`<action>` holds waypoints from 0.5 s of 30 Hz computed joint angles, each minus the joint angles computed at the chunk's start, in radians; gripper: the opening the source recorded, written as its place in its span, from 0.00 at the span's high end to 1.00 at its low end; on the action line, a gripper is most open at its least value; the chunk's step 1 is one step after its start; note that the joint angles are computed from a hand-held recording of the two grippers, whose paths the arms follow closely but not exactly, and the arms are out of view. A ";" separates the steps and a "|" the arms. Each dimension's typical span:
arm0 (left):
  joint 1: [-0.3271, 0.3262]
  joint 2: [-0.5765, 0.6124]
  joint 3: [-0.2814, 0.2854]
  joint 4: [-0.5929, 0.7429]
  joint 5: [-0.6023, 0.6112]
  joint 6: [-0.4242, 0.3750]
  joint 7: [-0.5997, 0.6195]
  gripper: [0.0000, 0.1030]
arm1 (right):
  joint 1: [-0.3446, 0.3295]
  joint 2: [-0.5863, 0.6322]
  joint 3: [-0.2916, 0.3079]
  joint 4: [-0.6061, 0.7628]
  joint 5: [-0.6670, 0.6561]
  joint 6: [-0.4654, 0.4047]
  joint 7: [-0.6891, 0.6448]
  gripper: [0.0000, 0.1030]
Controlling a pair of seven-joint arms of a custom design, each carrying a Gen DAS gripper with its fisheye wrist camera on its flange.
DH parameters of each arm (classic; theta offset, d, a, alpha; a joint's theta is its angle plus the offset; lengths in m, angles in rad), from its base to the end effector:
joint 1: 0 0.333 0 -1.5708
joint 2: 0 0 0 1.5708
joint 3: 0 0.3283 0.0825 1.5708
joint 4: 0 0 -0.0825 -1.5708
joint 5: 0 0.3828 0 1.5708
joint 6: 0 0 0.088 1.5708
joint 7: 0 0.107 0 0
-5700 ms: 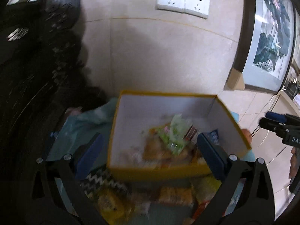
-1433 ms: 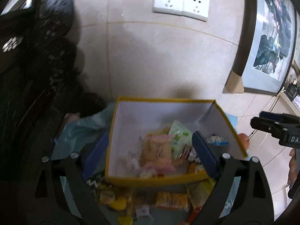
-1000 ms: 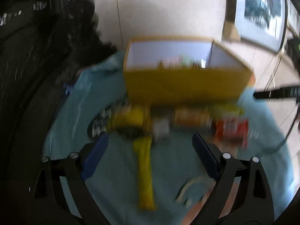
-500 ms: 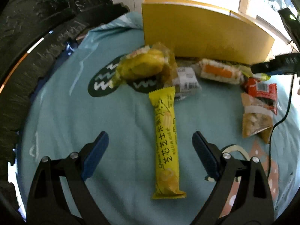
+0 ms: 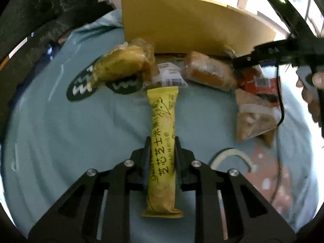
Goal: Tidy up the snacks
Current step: 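Grasp a long yellow snack bar with the left tool while the right grasps a green seed bag, then lift the yellow bar and green seed bag off the pile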
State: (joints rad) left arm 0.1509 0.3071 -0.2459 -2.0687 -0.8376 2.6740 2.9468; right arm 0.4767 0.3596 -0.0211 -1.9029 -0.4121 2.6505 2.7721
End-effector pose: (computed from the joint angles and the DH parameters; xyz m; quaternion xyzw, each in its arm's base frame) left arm 0.6108 -0.0295 0.3225 -0.3846 0.8736 -0.2848 0.0887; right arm 0.5880 0.3015 0.3631 -0.5312 0.8153 -0.1247 0.1938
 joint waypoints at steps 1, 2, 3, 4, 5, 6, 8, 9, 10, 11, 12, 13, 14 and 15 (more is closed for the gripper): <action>0.003 0.001 0.003 0.005 0.000 -0.014 -0.010 0.80 | -0.003 -0.020 0.000 -0.030 -0.002 0.043 0.005 0.48; 0.010 -0.005 0.002 0.007 -0.010 -0.031 -0.015 0.80 | -0.016 -0.039 0.011 -0.060 0.015 0.091 -0.010 0.60; 0.015 -0.011 0.001 0.007 -0.023 -0.039 -0.009 0.80 | -0.019 -0.049 0.017 -0.069 0.026 0.092 -0.023 0.63; 0.016 -0.012 0.002 0.011 -0.030 -0.049 -0.006 0.80 | -0.014 -0.060 0.014 -0.084 0.023 0.095 -0.020 0.64; 0.017 -0.021 0.003 0.010 -0.041 -0.060 -0.003 0.80 | -0.010 -0.076 0.012 -0.106 0.021 0.104 -0.009 0.65; 0.018 -0.032 0.003 0.006 -0.058 -0.064 0.005 0.80 | -0.008 -0.085 0.009 -0.119 0.015 0.109 0.003 0.65; 0.015 -0.051 0.011 0.003 -0.084 -0.079 0.006 0.80 | 0.018 -0.099 -0.012 -0.143 0.004 0.131 0.049 0.69; 0.013 -0.060 0.015 0.000 -0.100 -0.085 0.013 0.80 | 0.005 -0.131 -0.003 -0.182 -0.015 0.148 0.081 0.70; 0.011 -0.069 0.020 -0.004 -0.113 -0.091 0.021 0.80 | 0.003 -0.157 -0.003 -0.214 -0.027 0.161 0.099 0.71; 0.007 -0.074 0.027 -0.002 -0.115 -0.102 0.022 0.80 | 0.001 -0.172 0.001 -0.231 -0.037 0.164 0.116 0.72; 0.003 -0.079 0.033 -0.004 -0.118 -0.108 0.026 0.80 | -0.003 -0.193 0.009 -0.256 -0.042 0.166 0.129 0.72; -0.001 -0.080 0.039 -0.003 -0.115 -0.115 0.026 0.80 | -0.020 -0.206 0.030 -0.277 -0.007 0.176 0.102 0.72; -0.006 -0.080 0.046 -0.003 -0.106 -0.121 0.020 0.80 | -0.054 -0.213 0.074 -0.302 0.080 0.200 0.017 0.69; -0.010 -0.077 0.051 -0.001 -0.100 -0.121 0.016 0.80 | -0.054 -0.210 0.084 -0.296 0.097 0.187 -0.012 0.68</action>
State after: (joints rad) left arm 0.1408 0.2301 -0.1950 -2.0696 -0.9374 2.5525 2.9629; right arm 0.4226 0.1496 0.0627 -2.1991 -0.3149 2.8373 2.7599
